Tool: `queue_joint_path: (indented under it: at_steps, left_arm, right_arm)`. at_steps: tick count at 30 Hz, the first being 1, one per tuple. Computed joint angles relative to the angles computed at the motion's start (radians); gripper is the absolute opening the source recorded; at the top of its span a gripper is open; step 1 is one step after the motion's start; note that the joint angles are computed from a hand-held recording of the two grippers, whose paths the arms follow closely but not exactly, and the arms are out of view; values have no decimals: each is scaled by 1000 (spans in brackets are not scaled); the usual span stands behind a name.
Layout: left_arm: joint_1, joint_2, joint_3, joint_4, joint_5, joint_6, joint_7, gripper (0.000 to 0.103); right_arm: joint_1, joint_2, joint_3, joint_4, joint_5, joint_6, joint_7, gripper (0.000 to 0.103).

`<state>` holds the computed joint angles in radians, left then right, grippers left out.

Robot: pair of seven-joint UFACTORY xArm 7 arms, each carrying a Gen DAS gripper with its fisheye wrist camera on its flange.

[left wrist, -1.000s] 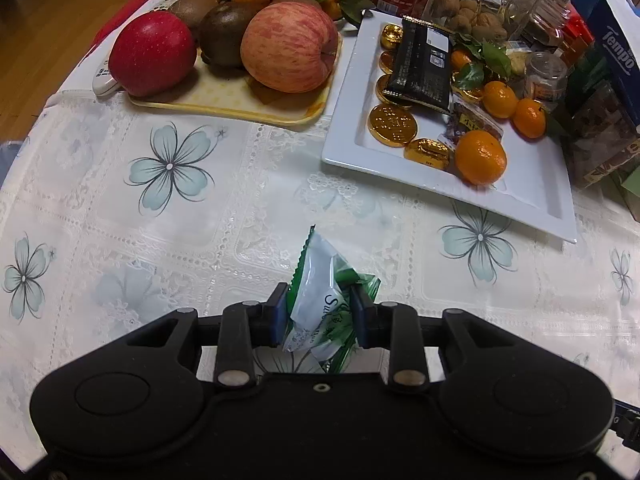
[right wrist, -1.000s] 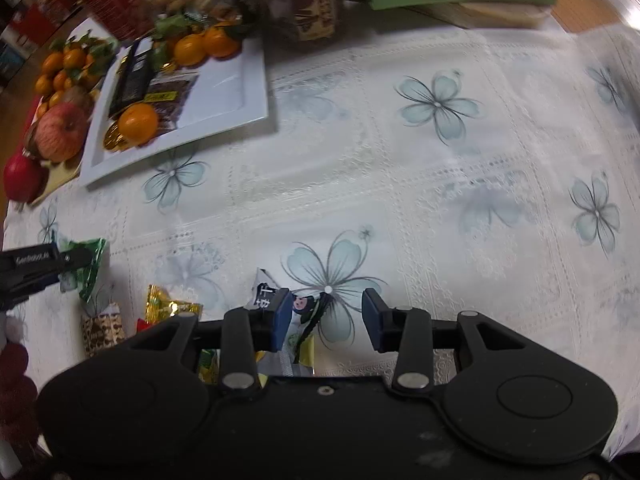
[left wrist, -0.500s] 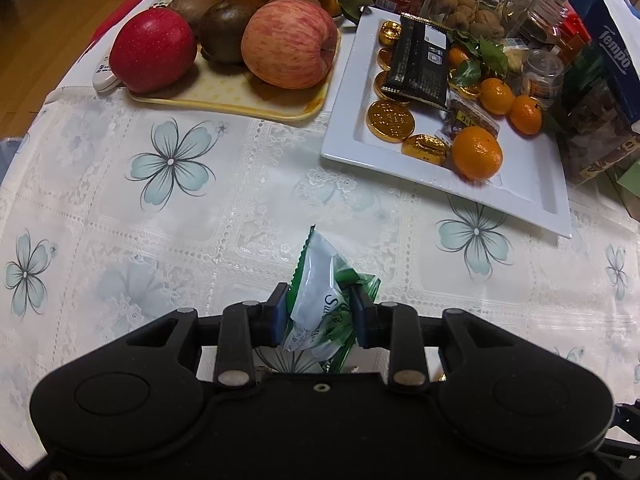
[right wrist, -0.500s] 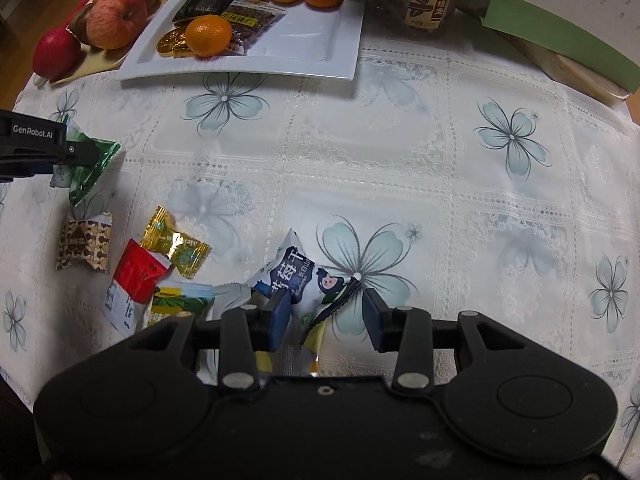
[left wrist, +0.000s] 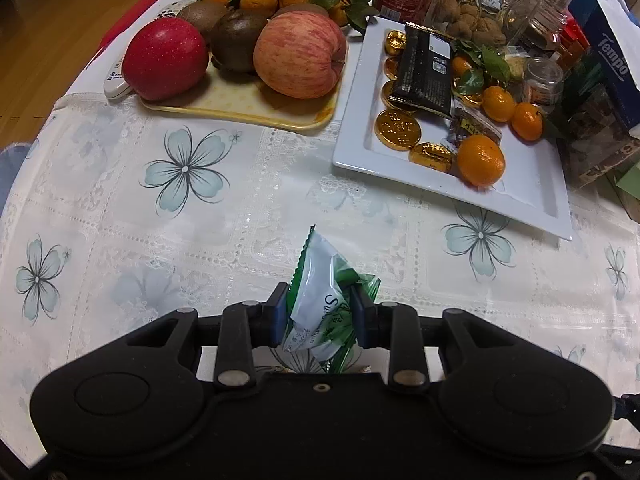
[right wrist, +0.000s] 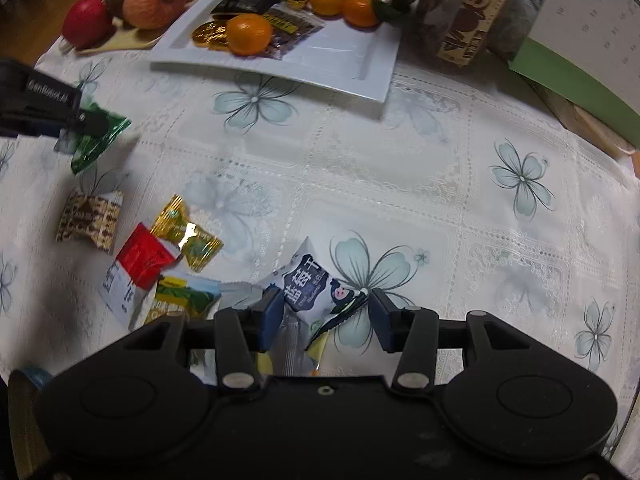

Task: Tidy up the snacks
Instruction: 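Grasp the blue-white packet with the right tool while the left tool grasps the green-white candy, then carry the blue-white packet and green-white candy over the gold tray with both tools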

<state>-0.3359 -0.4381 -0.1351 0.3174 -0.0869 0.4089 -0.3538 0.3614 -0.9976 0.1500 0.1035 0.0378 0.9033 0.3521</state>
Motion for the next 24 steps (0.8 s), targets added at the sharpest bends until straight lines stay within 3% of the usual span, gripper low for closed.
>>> queue_joint_path:
  at_steps: [7,12,19,24]
  left_arm:
    - [-11,-10,5,0,-14,8,14,40]
    - [-22,-19,14,1,-28,16,34,40]
    - [-21,-38,20,-3,-41,30,46,40]
    - [-30,-86,23,-7,-54,83,58,40]
  right_arm:
    - [-21,99,44,-12,-27,-102,81,49]
    - [-63,160,-11,-17,-1,-137,142,49]
    - [-126,101,-99,-50,84,-152,195,47]
    - [-176,20,-89,-56,102,-122,262,47]
